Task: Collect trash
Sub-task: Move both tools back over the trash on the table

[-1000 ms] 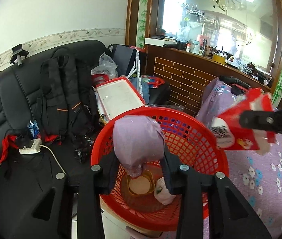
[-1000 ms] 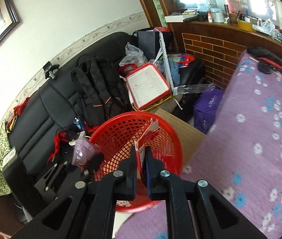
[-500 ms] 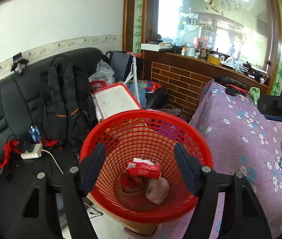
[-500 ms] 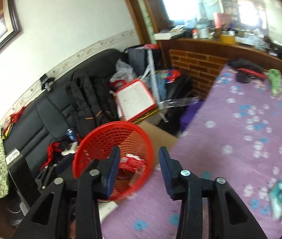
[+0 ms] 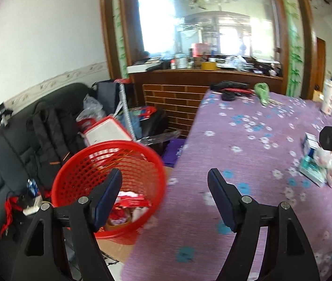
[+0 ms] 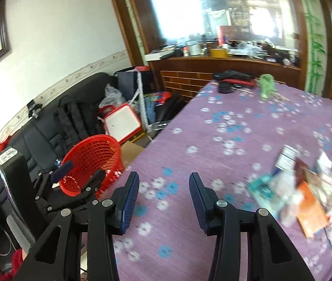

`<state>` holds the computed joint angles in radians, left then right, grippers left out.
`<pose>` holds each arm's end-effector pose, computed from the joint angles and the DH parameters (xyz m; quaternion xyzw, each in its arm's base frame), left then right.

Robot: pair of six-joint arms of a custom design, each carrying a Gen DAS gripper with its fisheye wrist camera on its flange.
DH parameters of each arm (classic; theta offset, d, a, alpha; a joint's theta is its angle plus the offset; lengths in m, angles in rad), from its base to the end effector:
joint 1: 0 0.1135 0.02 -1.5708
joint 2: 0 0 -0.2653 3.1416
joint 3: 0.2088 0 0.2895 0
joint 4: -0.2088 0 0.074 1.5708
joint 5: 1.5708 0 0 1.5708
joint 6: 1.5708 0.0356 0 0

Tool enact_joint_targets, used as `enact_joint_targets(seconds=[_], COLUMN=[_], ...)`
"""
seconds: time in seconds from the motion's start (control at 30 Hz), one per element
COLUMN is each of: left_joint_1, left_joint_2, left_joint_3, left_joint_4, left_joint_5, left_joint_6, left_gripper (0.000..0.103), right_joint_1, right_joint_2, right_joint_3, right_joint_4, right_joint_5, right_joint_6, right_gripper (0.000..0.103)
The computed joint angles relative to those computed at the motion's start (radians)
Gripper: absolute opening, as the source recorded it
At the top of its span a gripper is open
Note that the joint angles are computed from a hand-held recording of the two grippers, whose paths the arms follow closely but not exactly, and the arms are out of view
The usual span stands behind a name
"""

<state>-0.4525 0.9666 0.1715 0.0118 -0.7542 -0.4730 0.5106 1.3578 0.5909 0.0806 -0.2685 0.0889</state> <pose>0.1737 -0.0573 0.1011 -0.1501 0.8571 0.1451 0.4710 0.2513 0.1516 0.1508 -0.2435 0.8638 0.2408 0.3695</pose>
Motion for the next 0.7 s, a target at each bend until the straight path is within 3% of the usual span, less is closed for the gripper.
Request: enact_joint_targets(seconds=[0.33,0.7], left_joint_1=[-0.301,-0.449], left_joint_2=[0.317,0.567], left_joint_3=[0.22,0.433], left_joint_4=[-0.063,-0.12], left_joint_5=[-0.176,-0.23], left_joint_6=[-0.106,-0.106], left_gripper=[0.076,0.077], right_joint_1=[-0.261,-0.592], right_joint_2=[-0.148,-0.152], right_joint_3=[-0.141,-0.163], right_joint_4=[-0.044,-0.095], right_joint_5=[-0.129,-0.338], right_joint_6=[-0.082,-0.179], right_gripper=[0.051,0.051])
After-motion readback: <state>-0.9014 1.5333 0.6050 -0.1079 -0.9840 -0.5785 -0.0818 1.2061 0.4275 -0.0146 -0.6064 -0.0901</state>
